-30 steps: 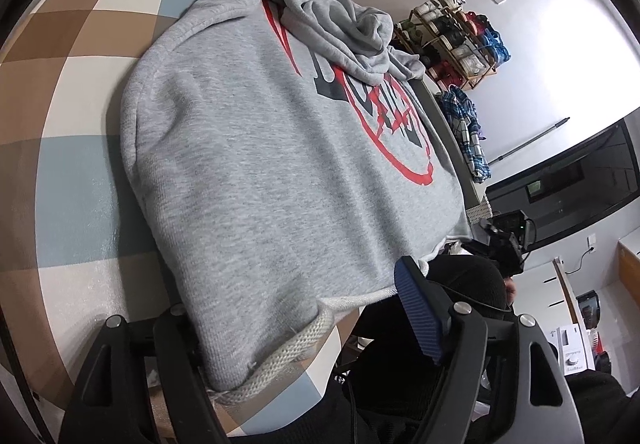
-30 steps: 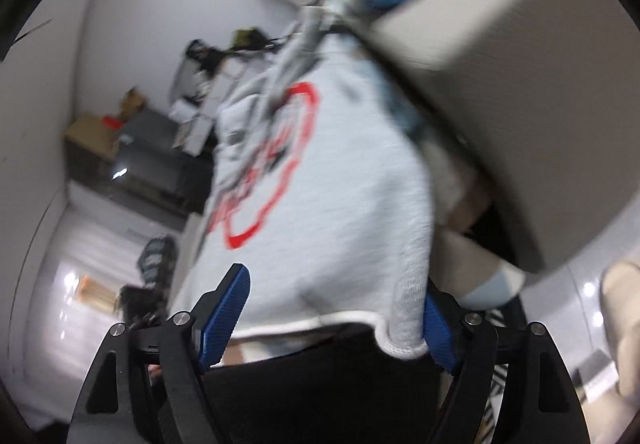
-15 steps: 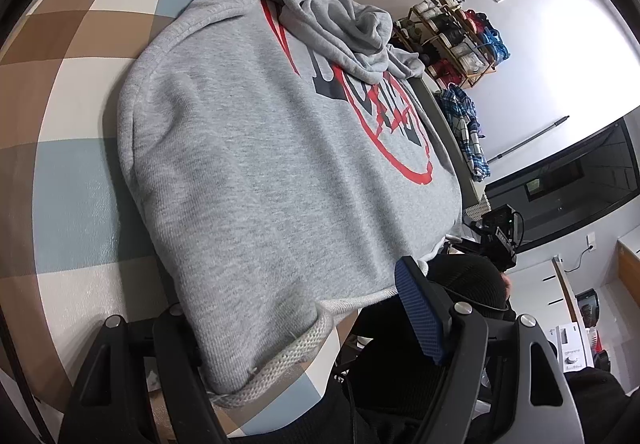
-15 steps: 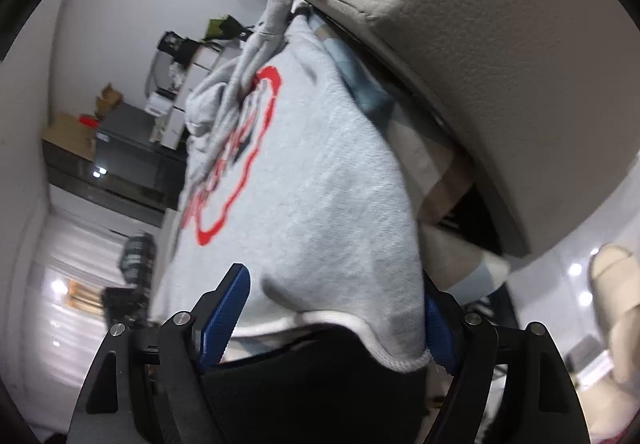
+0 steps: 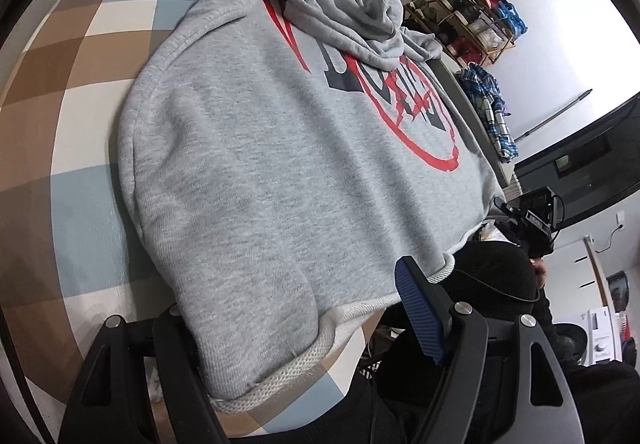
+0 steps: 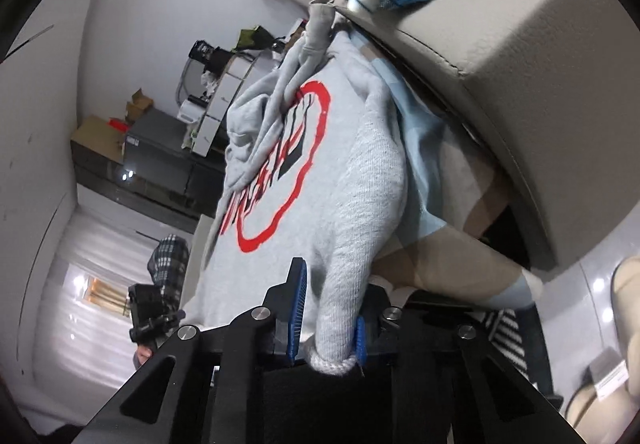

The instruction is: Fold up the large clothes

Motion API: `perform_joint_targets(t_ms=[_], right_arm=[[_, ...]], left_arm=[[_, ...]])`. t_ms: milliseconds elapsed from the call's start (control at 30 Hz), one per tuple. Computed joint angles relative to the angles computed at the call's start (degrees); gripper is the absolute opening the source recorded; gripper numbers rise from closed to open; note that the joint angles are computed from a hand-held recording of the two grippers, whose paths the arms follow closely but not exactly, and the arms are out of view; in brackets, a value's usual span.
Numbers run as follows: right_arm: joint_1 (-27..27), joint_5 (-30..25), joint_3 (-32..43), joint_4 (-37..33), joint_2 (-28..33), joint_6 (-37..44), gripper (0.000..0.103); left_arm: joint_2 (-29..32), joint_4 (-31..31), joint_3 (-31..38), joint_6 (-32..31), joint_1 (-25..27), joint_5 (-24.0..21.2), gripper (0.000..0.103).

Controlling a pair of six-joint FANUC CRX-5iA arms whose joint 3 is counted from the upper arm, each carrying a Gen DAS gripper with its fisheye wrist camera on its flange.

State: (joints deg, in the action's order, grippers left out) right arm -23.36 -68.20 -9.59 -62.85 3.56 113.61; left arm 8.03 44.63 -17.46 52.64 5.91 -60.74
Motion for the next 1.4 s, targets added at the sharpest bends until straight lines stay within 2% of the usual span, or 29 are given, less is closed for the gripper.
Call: perform_joint_targets(t_ms=[200, 233, 267, 367, 433, 500, 567, 600, 633, 667, 800, 967, 1067, 1400], right_arm=[[1.6, 2.0, 0.3, 2.6, -1.0, -1.6, 0.022], [1.9, 2.4, 0.2, 3.2, -1.2, -2.1, 0.016], [2.5, 3.5, 0.1, 4.2, -1.6, -3.0, 0.006], [2.7, 4.9, -0.4, 4.2, -2.3, -4.0, 0.006], [2.9, 6.0, -0.9, 4.3, -3.4, -3.6, 0.006], [3.5, 7.5, -1.5, 4.7, -5.1, -2.5, 0.006], [5.0, 9.7, -2.0, 6.7, -6.7, -3.4, 0.006], [5.1, 9.8, -2.0, 7.0, -7.0, -3.6, 0.006], [5.4, 10.3, -2.0, 7.6, -7.3, -4.1, 0.006], [5.8, 10.9, -2.1, 8.3, -7.7, -4.5, 0.006], [6.7, 14.1, -3.0, 10.7, -8.4, -8.0, 0.005], [5.1, 12.5, -2.5, 8.3, -7.5, -8.2, 0.005], [4.3, 11.5, -2.6, 6.8, -8.5, -7.0, 0.005], [5.5, 12.5, -4.6, 10.7, -11.3, -12.1, 0.005]], left_arm=[[0.1, 1.9, -0.8, -0.4, 0.1, 0.7, 0.073], [0.1, 2.9, -1.2, -0.3, 0.2, 1.0, 0.073], [0.2, 3.7, -1.4, -0.4, 0.3, 1.1, 0.073], [0.0, 6.6, -3.0, -1.2, 0.6, 2.4, 0.072], [-0.3, 7.1, -3.4, 1.6, 0.7, 3.0, 0.068], [-0.6, 4.9, -2.9, 5.2, 0.6, 3.6, 0.059], [-1.2, 1.9, -2.3, 8.0, 0.7, 4.3, 0.037], [-1.1, 0.8, -2.0, 9.0, 0.8, 4.1, 0.029], [-1.0, -0.2, -1.9, 10.2, 1.1, 3.4, 0.013], [-1.2, 0.0, -2.4, 10.4, 1.6, 3.3, 0.008], [-2.8, 2.3, -5.4, 11.0, 3.0, 3.8, 0.004], [-4.5, 0.6, -6.2, 13.0, 3.2, 4.2, 0.003], [-4.9, 2.5, -7.7, 13.1, 3.7, 4.2, 0.003], [-7.9, 2.1, -10.2, 12.4, 3.6, 4.1, 0.002]])
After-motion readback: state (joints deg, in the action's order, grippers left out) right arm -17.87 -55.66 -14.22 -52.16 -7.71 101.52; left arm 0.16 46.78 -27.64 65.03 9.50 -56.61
